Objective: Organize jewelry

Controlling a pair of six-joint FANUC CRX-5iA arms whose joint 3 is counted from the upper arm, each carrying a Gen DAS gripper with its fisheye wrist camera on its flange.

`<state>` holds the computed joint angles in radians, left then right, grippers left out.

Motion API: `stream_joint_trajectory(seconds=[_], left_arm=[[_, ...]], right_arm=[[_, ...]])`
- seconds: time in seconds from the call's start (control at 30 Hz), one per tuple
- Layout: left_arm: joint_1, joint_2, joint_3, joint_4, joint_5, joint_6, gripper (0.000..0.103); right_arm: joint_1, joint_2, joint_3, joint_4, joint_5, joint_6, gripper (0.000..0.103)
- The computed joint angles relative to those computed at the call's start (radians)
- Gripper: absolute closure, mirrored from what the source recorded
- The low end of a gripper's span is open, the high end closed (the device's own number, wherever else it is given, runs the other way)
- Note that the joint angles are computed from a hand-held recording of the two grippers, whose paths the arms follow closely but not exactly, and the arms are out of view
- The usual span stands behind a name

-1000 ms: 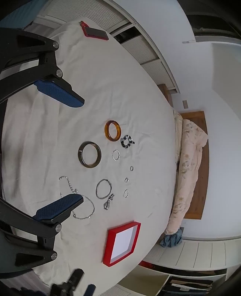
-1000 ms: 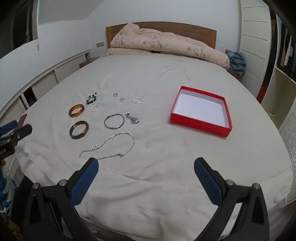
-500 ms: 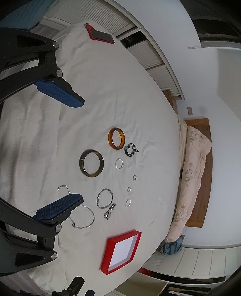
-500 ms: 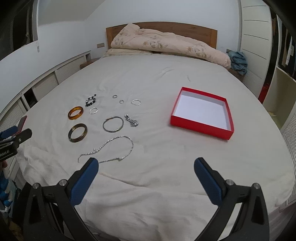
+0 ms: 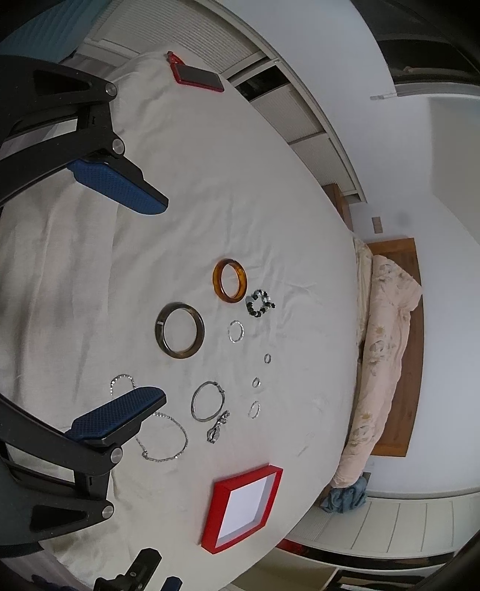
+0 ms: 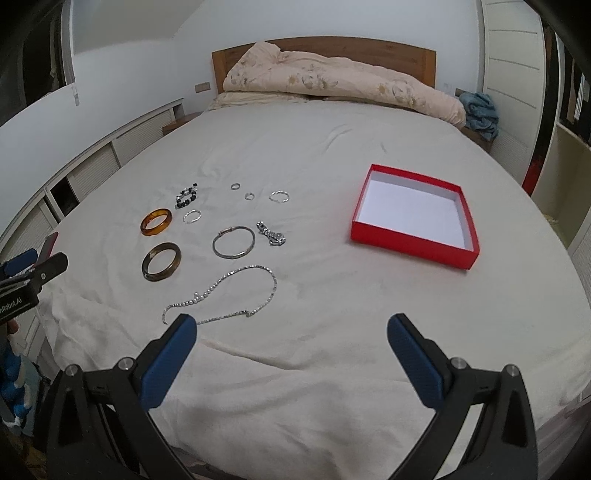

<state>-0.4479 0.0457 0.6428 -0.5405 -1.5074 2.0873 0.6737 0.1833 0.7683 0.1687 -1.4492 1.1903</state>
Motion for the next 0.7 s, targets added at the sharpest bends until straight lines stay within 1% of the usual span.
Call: stream_joint_trajectory(seconds=[0.2, 0.43, 0.7], left_arm=[[-0.004, 0.025, 0.027, -0.011, -0.003, -0.005, 0.01], [0.02, 0.037, 0.02, 0.035, 0.013, -0.03, 0.01], [0.049, 0.046, 0.007, 0.068, 0.02, -0.054, 0.01]], right_arm=[[-0.008, 0.018, 0.015, -0.014, 0.009, 0.011, 0.0], [-0.012, 0.038, 0.029, -0.03, 0.007, 0.005, 0.0], [-0.021, 0.097, 0.104, -0.063, -0.046, 0.012, 0.0]])
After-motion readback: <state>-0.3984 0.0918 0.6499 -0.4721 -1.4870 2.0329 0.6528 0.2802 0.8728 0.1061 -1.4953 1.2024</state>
